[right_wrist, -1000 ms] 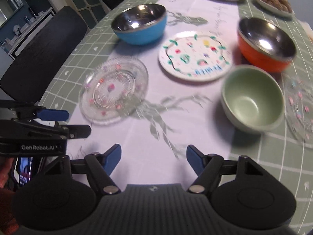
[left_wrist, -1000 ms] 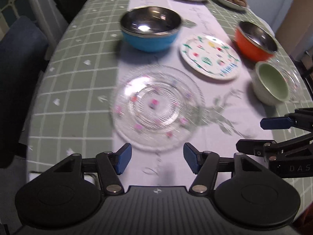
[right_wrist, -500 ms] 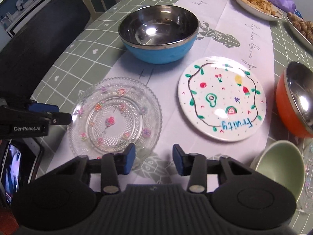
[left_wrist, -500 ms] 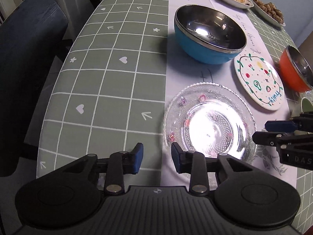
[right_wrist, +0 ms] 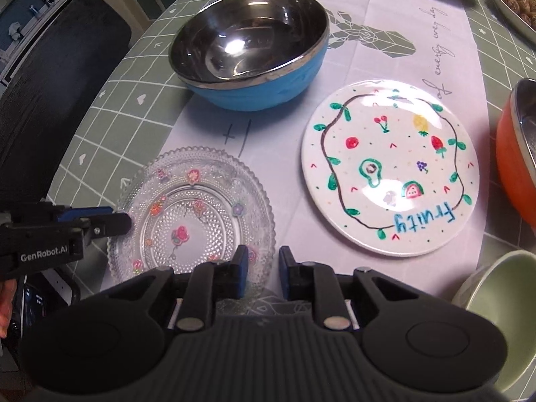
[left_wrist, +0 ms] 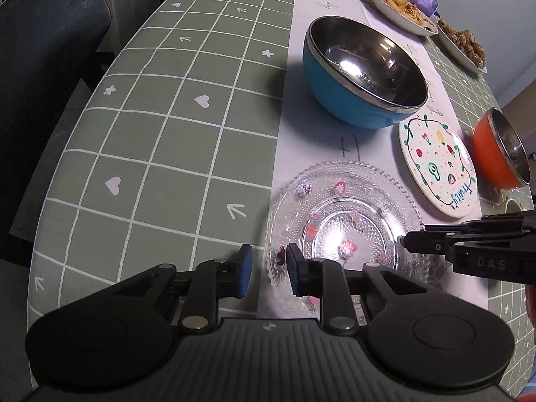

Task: Organize plates and bowls

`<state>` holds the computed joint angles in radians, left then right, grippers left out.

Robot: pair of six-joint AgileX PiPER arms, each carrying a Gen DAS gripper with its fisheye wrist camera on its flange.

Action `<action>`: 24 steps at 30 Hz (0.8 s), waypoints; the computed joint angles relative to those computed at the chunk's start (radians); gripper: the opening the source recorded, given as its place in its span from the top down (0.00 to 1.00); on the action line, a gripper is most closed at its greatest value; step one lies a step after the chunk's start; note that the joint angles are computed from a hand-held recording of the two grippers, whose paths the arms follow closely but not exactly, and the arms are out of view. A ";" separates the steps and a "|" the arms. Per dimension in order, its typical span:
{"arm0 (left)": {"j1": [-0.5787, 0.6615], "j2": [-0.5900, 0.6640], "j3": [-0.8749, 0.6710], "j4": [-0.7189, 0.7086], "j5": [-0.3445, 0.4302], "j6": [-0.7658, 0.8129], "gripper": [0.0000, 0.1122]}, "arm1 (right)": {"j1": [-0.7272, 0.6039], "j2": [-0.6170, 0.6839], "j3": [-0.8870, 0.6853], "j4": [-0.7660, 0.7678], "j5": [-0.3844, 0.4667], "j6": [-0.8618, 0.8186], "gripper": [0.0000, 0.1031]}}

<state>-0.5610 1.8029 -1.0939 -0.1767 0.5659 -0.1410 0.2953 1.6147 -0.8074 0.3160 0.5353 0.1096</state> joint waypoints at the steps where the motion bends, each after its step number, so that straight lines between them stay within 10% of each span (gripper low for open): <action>1: 0.000 -0.001 0.004 -0.001 -0.009 -0.004 0.76 | -0.008 0.001 0.002 0.018 -0.001 -0.014 0.82; 24: -0.090 -0.046 0.024 0.105 0.035 -0.192 0.84 | -0.043 -0.118 0.121 0.121 0.001 -0.031 0.89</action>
<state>-0.6514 1.7566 -1.0700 -0.0713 0.6006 -0.3328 0.2528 1.4971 -0.6868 0.4369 0.5364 0.0787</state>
